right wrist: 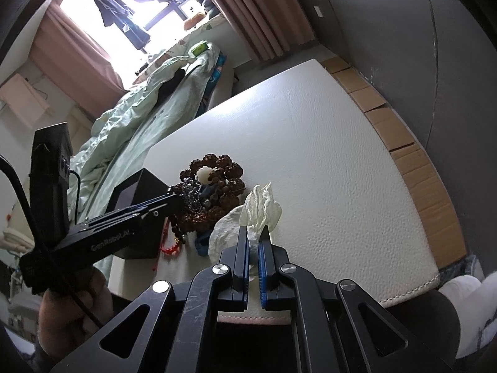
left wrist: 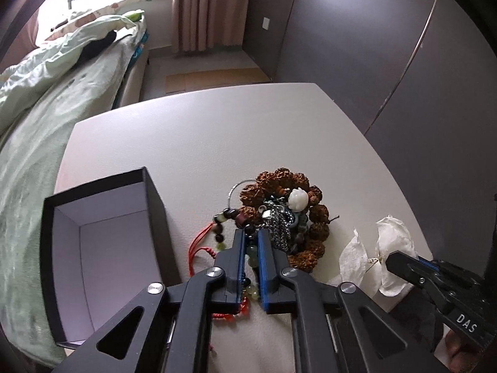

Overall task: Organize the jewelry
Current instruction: 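Place the tissue in the black box with right gripper while left places black bracelet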

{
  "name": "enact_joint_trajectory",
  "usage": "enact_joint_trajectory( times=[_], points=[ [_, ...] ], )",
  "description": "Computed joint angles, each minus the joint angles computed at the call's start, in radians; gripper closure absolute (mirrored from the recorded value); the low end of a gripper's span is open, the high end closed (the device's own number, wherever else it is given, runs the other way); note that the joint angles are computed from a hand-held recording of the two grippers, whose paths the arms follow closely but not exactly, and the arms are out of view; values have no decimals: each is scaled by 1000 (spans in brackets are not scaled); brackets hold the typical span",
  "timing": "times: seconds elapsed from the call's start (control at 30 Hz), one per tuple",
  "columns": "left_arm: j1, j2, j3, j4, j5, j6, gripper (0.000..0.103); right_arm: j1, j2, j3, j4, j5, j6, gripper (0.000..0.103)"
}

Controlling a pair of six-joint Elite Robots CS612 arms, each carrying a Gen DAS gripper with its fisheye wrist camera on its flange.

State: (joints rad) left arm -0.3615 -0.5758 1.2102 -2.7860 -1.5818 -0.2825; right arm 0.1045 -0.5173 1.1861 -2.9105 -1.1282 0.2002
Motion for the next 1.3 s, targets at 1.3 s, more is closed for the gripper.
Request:
enact_joint_trajectory(
  times=[1.3],
  points=[
    [112,-77,144,-240,-119,-139,94,82,-12,-93,-1,-14,-87,97]
  ],
)
